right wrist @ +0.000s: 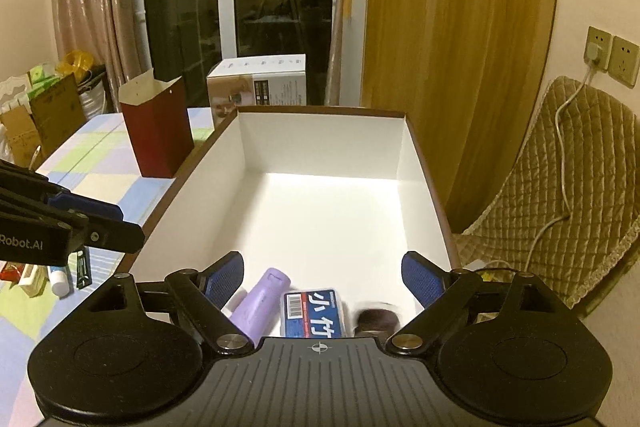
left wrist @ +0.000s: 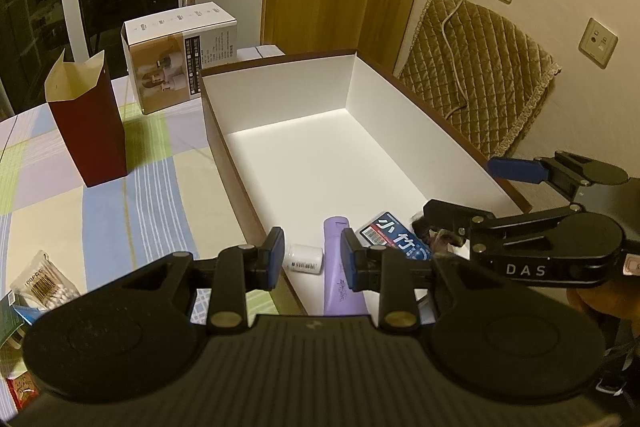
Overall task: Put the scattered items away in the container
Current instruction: 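Lower the brown scrunchie into the box and open the right tool, then withdraw both tools from the box toward the remaining items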
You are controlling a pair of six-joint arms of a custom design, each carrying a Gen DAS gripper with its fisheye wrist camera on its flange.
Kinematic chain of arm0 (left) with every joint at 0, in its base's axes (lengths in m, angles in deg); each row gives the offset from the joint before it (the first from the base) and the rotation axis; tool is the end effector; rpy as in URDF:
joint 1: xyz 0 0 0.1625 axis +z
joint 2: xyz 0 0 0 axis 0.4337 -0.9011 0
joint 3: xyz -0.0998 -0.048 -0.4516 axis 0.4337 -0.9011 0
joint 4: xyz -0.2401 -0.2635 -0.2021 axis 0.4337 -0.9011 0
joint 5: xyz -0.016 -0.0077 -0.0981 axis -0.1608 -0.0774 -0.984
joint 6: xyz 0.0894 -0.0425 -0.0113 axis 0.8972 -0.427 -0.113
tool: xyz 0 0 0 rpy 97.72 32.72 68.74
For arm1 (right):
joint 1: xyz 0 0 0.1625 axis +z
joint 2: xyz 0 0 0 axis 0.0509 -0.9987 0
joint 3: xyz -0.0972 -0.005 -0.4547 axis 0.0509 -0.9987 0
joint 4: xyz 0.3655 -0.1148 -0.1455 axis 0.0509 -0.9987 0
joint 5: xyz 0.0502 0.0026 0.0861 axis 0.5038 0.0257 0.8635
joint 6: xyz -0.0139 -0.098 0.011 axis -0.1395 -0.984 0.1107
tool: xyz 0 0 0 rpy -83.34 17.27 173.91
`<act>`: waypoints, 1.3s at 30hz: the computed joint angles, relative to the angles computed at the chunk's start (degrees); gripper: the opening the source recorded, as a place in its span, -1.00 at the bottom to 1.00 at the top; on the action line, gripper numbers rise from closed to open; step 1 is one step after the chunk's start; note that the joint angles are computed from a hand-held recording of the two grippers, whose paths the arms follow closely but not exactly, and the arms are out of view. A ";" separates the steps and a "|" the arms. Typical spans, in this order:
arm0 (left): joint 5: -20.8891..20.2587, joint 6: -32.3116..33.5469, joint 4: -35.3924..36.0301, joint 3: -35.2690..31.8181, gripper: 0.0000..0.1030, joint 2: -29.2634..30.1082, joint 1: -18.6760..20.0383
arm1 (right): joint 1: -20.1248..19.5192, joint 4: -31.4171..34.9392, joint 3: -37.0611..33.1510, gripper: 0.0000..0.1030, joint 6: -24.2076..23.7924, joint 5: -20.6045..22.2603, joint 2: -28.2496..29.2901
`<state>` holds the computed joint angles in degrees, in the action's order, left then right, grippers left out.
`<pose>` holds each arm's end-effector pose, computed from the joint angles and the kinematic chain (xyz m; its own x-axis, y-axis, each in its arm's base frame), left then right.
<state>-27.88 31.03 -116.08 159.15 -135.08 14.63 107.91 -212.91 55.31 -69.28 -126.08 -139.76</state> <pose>-0.3286 -0.5044 0.1725 -0.5772 0.7124 -0.3993 0.8103 0.5603 -0.1716 0.2104 -0.3889 0.2500 -0.7076 0.1436 0.6919 -0.4946 0.5987 -0.6300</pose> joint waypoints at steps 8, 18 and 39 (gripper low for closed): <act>0.05 -0.07 -0.10 0.20 -0.50 -0.22 -0.08 | 0.63 0.60 0.10 0.78 0.64 -1.06 -0.07; 2.01 -1.44 -0.52 1.89 0.06 -2.26 -0.80 | 2.17 1.18 0.54 0.78 2.02 -2.45 -0.20; 9.03 -9.65 2.16 9.78 0.97 -13.11 -4.55 | 10.56 12.11 2.26 0.78 13.74 -5.94 -2.60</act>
<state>-18.85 21.38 -113.92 168.93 -148.19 10.08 118.47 -200.80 57.58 -55.53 -132.02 -142.36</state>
